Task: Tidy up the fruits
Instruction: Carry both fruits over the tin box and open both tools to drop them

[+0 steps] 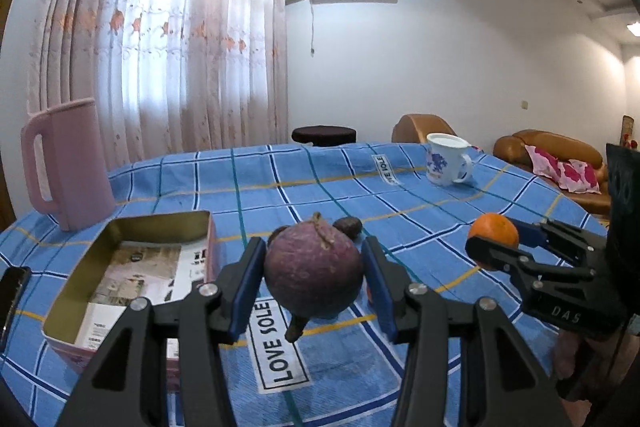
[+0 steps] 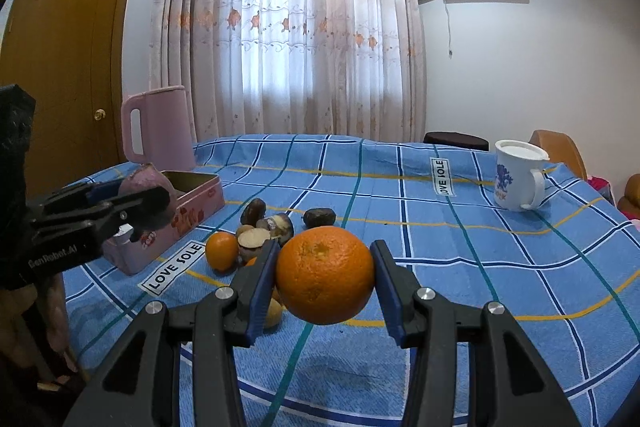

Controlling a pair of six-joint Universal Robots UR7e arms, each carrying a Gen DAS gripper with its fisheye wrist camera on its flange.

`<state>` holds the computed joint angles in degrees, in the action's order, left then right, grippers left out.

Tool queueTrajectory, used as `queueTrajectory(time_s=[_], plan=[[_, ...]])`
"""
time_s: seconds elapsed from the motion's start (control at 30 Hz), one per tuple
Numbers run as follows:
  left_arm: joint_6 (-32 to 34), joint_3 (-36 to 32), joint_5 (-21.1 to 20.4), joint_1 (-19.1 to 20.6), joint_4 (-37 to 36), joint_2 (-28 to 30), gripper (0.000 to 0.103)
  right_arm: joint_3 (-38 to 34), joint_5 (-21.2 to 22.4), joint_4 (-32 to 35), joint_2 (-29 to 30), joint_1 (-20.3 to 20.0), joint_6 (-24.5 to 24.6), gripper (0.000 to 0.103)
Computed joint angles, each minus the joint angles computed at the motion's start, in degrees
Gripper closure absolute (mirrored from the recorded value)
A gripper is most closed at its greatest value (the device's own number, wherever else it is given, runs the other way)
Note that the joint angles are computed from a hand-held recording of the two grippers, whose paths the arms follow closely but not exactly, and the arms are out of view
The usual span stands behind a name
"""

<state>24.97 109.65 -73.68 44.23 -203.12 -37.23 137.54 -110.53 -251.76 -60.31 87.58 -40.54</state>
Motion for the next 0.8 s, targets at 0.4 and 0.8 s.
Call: queueTrajectory(time_s=[0.4, 0.8], plan=[[-0.83, -1.24, 3.28, 0.62, 1.14, -0.93, 0.052, -2.73, -1.0, 7.0, -1.38, 3.27, -1.02, 0.054], [-1.96, -6.25, 8.17, 3.98, 7.6, -2.3, 0.052, -12.71, 0.21, 25.32, -1.44, 8.55, -0.96, 0.054]])
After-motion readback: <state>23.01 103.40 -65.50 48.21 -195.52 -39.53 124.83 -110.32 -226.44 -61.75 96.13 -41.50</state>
